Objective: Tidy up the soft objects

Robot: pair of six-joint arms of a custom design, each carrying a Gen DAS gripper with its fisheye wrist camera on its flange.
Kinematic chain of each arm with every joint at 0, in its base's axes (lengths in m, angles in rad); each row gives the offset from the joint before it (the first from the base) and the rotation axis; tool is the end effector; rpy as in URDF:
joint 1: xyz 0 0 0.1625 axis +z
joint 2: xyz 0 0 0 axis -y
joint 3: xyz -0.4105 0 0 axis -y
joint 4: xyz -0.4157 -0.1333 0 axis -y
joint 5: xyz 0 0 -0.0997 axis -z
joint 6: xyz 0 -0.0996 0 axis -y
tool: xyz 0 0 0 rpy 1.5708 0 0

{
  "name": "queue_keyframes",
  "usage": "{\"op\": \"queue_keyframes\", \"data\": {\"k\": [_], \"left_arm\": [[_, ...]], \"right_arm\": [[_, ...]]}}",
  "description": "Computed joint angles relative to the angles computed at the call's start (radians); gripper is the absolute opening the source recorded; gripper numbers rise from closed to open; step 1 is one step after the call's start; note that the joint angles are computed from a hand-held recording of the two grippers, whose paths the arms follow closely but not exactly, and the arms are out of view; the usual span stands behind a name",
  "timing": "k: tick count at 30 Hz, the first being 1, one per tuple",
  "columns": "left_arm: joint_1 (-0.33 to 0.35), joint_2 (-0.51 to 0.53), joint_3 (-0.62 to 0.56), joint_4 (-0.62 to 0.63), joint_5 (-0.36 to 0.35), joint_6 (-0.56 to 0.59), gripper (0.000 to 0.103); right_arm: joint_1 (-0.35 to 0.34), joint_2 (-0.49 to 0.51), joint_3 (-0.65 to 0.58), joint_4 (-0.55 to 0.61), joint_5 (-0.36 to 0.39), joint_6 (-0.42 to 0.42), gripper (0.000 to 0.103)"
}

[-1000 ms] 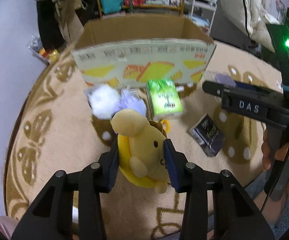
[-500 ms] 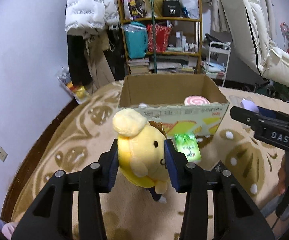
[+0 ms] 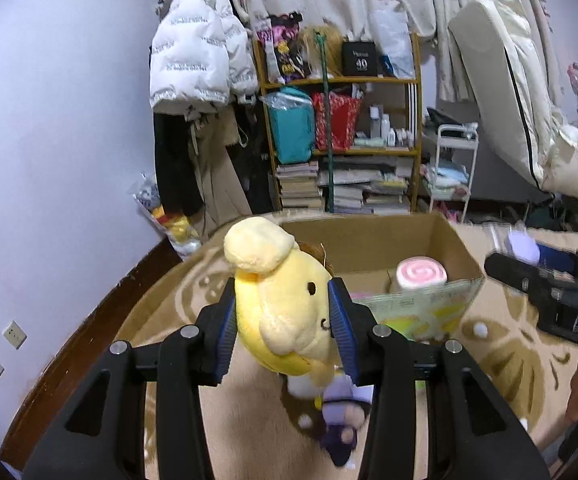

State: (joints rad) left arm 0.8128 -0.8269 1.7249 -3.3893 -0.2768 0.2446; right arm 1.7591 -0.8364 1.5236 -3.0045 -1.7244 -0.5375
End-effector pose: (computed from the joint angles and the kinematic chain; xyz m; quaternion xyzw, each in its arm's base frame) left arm -0.2592 -0.6071 0.2023 0.1087 0.7556 -0.4799 0.4324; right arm 0.2538 -0.7013 0.1989 0.3034 -0.8779 0.3456 0.1335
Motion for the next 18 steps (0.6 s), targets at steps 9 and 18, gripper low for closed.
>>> {"op": "queue_keyframes", "data": {"k": [9,18], "left_arm": [[0.034,0.102,-0.185,-0.273,-0.036,0.379,0.042],[0.073,0.188,-0.33,-0.28,-0.085,0.507,0.042]], "right_arm": [[-0.005,0.053,-0.072,0.013,-0.012,0.0,0.079],[-0.01,0.12,-0.191,0.078,-0.01,-0.025,0.079]]}}
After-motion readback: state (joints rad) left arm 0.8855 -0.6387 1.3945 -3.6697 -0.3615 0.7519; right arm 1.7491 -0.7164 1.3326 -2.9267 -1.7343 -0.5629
